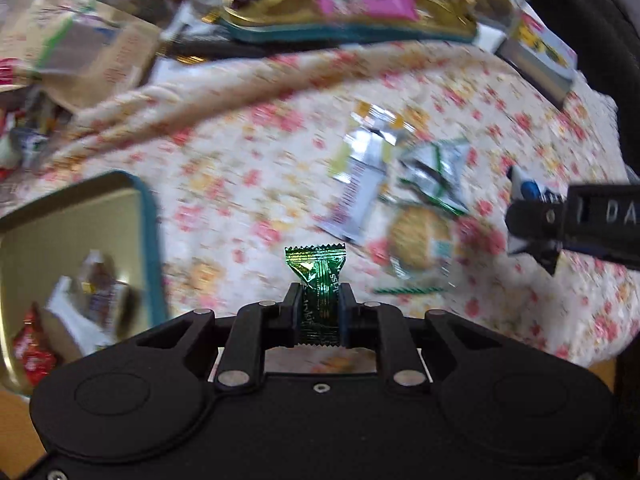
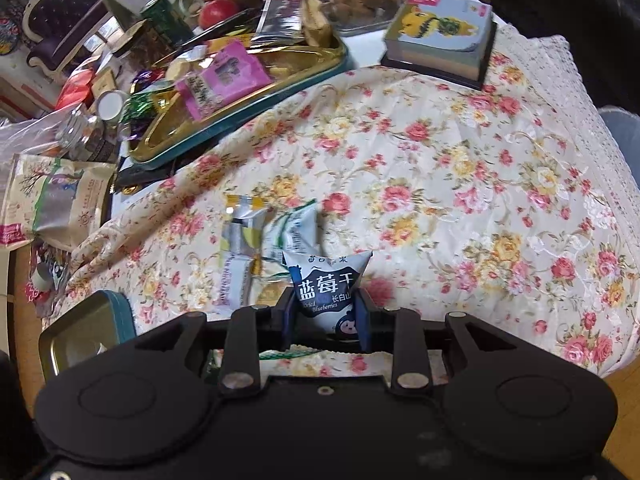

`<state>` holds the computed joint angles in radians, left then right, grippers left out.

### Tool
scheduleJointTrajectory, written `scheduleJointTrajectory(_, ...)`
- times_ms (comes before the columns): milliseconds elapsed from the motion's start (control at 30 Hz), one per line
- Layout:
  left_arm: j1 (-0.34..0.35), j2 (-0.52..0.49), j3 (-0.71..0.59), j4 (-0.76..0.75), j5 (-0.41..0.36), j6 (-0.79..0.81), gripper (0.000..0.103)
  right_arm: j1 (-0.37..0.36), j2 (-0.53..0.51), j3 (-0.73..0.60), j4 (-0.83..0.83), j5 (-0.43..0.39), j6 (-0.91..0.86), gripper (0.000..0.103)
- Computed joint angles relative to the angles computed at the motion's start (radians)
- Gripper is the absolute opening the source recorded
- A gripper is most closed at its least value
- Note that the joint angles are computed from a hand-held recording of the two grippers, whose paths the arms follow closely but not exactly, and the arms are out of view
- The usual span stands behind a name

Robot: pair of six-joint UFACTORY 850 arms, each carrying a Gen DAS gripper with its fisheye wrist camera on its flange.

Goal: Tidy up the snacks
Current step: 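Carry both snacks over the gold tray and open both tools to drop them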

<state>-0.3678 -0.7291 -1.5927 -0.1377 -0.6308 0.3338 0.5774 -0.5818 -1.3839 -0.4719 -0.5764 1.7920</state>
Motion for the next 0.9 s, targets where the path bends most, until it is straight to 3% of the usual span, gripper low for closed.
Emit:
scheduleJointTrajectory(200,0.060,-0.017,-0.073,0.079,0.002,-0.145,0.024,0.022,-0.094,-0.157,0.023,-0.038,-0.110,0.032)
scheduleJointTrajectory(400,0.116,-0.041,-0.122,0.270,0.027,-0.382,0.024,0.050,-0.220,-0.371,0.064,-0.095,-0.252,0.032)
scheduleJointTrajectory(900,0.242,-0.085,-0.190,0.297,0.000,-0.469,0.024,0.088,-0.613,-1.040,0.208,-0.286,-0.586,0.032)
